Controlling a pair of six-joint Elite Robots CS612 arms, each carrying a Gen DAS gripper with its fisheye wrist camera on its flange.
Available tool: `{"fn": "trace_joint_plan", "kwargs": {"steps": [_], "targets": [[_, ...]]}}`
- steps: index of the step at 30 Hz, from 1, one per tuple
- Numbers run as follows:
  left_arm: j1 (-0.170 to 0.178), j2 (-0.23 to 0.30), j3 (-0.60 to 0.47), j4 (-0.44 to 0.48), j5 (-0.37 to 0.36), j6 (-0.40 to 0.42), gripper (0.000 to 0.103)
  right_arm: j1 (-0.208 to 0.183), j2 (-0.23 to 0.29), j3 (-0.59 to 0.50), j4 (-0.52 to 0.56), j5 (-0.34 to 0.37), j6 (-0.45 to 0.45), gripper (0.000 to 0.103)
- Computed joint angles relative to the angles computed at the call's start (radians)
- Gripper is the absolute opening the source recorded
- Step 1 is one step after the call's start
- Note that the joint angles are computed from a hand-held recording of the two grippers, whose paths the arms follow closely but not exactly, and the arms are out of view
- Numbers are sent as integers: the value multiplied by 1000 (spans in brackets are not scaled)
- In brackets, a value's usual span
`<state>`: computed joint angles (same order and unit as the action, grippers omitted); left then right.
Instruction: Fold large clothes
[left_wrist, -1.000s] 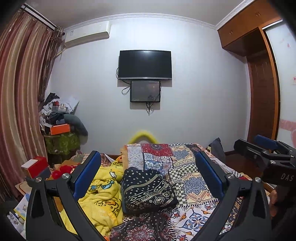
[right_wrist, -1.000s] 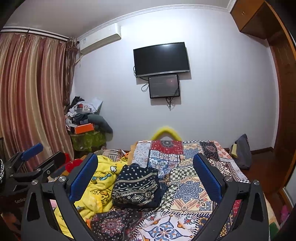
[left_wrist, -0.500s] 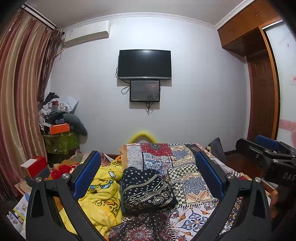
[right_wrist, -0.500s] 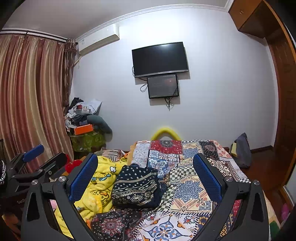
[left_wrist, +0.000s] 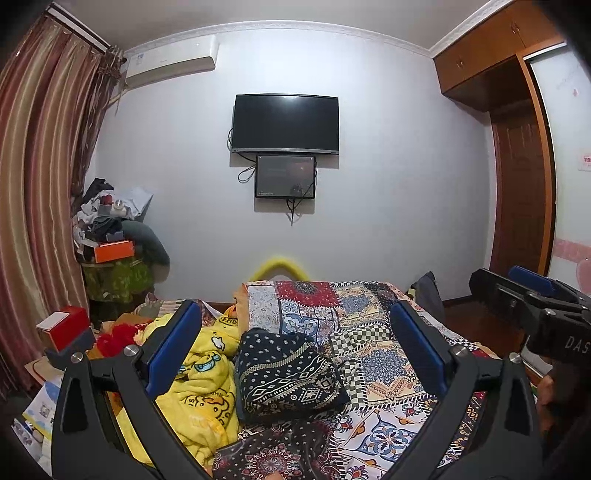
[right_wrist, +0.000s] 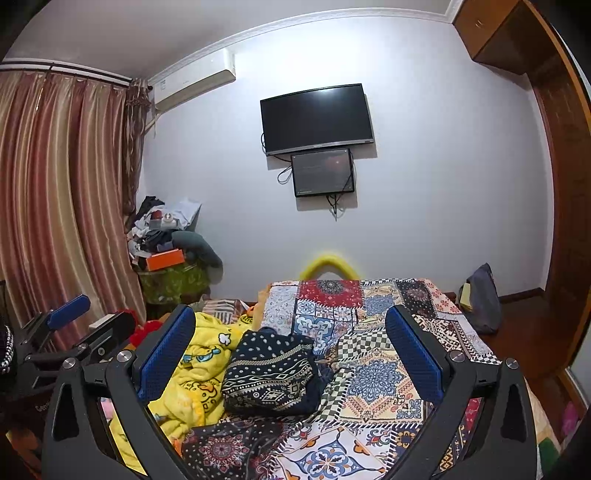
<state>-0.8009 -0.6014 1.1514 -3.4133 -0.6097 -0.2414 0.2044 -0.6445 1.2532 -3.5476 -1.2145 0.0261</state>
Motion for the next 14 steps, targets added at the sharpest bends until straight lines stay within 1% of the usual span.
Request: {"fn": "trace_joint_plan", "kwargs": {"steps": [14], "targets": [[1, -3, 13, -14, -21, 11, 102, 5, -2, -1, 4, -17, -9, 102]]}}
